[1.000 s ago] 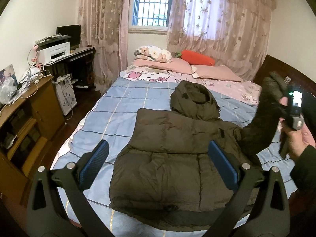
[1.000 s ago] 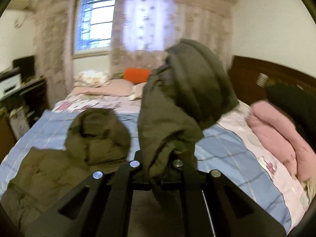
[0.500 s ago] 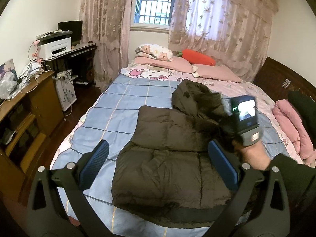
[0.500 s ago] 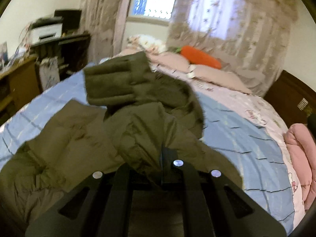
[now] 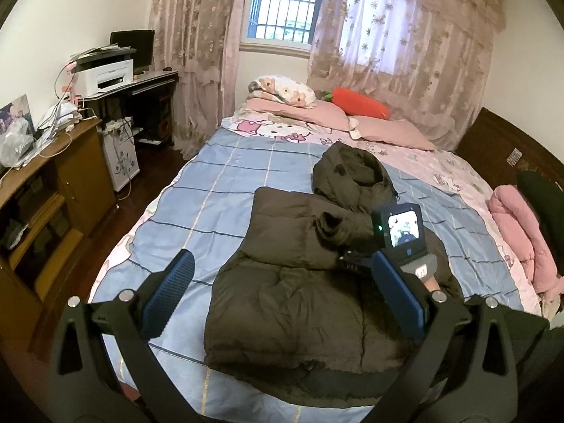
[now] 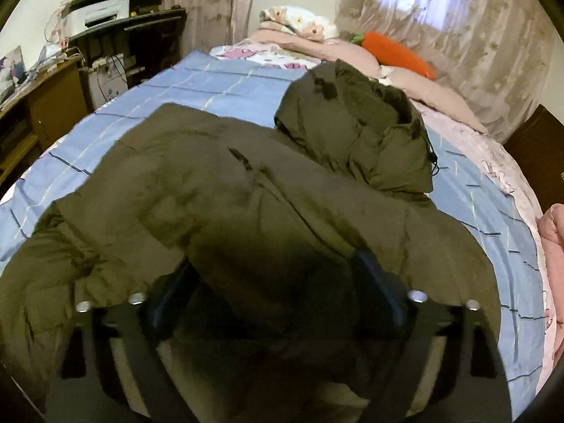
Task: Fold large clothes
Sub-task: 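Lower the sleeve onto the jacket body, open the right tool and withdraw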
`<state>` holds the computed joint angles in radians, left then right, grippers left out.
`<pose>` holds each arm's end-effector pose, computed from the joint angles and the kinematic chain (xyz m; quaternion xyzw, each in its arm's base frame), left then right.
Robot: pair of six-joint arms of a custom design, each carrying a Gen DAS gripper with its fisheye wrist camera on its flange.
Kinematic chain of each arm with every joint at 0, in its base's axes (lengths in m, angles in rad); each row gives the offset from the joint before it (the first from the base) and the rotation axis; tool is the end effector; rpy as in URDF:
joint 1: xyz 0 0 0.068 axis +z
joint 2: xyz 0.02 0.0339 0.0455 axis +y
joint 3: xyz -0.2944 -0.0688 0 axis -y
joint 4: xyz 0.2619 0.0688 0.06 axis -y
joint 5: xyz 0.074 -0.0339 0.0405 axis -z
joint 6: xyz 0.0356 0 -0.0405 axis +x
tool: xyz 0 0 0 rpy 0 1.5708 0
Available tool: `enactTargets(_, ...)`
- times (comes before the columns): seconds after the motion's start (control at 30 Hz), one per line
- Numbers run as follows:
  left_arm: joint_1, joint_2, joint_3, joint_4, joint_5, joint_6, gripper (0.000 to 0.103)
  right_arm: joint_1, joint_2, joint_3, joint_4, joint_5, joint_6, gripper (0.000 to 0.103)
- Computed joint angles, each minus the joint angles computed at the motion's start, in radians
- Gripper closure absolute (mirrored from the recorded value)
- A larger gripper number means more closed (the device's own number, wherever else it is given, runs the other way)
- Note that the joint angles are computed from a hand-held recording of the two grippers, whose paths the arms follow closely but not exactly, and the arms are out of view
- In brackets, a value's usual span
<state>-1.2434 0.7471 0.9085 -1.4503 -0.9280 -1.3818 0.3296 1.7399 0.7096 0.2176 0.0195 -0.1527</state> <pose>0.0525 -0.0660 0.3233 -0.1239 0.8789 -0.0083 0.4605 0.3135 0.1065 0.1304 -0.2184 0.9030 0.0237 0.3694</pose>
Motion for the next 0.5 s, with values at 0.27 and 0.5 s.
enactTargets(0.27,0.105,-0.020,-0.006,0.094,0.041,0.128,0.002,-0.077,-0.376,-0.102,-0.148,-0.152,0.001,0.005)
enactTargets(0.5,0.155,-0.021,-0.025,0.148,0.086,0.177,0.002,-0.410,-0.648,-0.064,-0.388,-0.383,-0.066,0.001)
